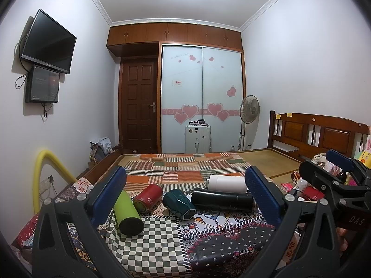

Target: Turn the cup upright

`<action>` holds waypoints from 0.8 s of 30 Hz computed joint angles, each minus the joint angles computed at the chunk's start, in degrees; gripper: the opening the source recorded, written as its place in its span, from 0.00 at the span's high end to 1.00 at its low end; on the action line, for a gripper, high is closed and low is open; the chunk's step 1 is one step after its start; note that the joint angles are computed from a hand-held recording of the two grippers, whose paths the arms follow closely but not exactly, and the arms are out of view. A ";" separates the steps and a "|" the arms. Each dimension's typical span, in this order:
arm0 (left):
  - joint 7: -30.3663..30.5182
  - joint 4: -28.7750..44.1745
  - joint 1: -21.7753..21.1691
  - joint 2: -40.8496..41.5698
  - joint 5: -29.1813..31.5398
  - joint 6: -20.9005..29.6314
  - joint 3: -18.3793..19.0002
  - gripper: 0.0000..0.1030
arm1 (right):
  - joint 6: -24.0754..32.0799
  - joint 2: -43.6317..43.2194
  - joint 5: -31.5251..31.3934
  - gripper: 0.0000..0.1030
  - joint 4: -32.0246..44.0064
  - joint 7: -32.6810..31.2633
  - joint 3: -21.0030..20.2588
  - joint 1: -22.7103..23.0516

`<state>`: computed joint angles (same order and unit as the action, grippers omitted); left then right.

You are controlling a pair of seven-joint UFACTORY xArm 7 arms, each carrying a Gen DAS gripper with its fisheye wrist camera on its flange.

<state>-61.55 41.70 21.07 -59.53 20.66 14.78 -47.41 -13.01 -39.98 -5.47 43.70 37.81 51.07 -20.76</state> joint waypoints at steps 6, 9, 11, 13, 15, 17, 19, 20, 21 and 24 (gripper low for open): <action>-0.14 0.07 -0.06 -0.17 0.08 0.25 -0.12 0.00 | -0.03 -0.08 -0.02 0.00 0.02 0.17 0.11 -0.13; -0.37 0.05 -0.02 -0.37 0.05 0.29 -0.19 0.00 | 0.01 -0.08 -0.08 0.00 0.04 0.18 0.09 -0.10; -0.42 0.03 -0.04 -0.49 0.07 0.48 -0.23 0.00 | 0.01 -0.08 -0.10 0.00 0.04 0.20 0.09 -0.10; -0.39 0.00 -0.18 -0.51 0.08 0.57 -0.11 0.00 | -0.03 -0.08 -0.11 0.00 0.01 0.20 0.08 -0.09; -0.39 -0.09 -0.23 -0.55 0.13 0.50 -0.07 0.00 | -0.06 -0.07 -0.08 0.00 0.02 0.24 0.11 -0.12; -0.41 -0.09 -0.24 -0.54 0.14 0.51 -0.07 0.00 | -0.03 -0.06 -0.10 0.00 0.06 0.22 0.14 -0.15; -0.38 -0.11 -0.25 -0.55 0.17 0.50 0.00 0.00 | -0.03 -0.08 -0.09 0.00 0.07 0.24 0.17 -0.17; -0.41 -0.23 -0.30 -0.65 0.18 0.42 0.03 0.00 | -0.03 -0.08 -0.11 0.00 0.09 0.24 0.20 -0.21; -0.45 -0.10 -0.21 -0.56 0.16 0.43 -0.01 0.00 | -0.03 -0.08 -0.11 0.00 0.09 0.24 0.20 -0.21; -0.33 -0.23 -0.20 -0.61 0.25 0.22 0.19 0.00 | -0.02 -0.08 -0.14 0.00 0.12 0.24 0.23 -0.25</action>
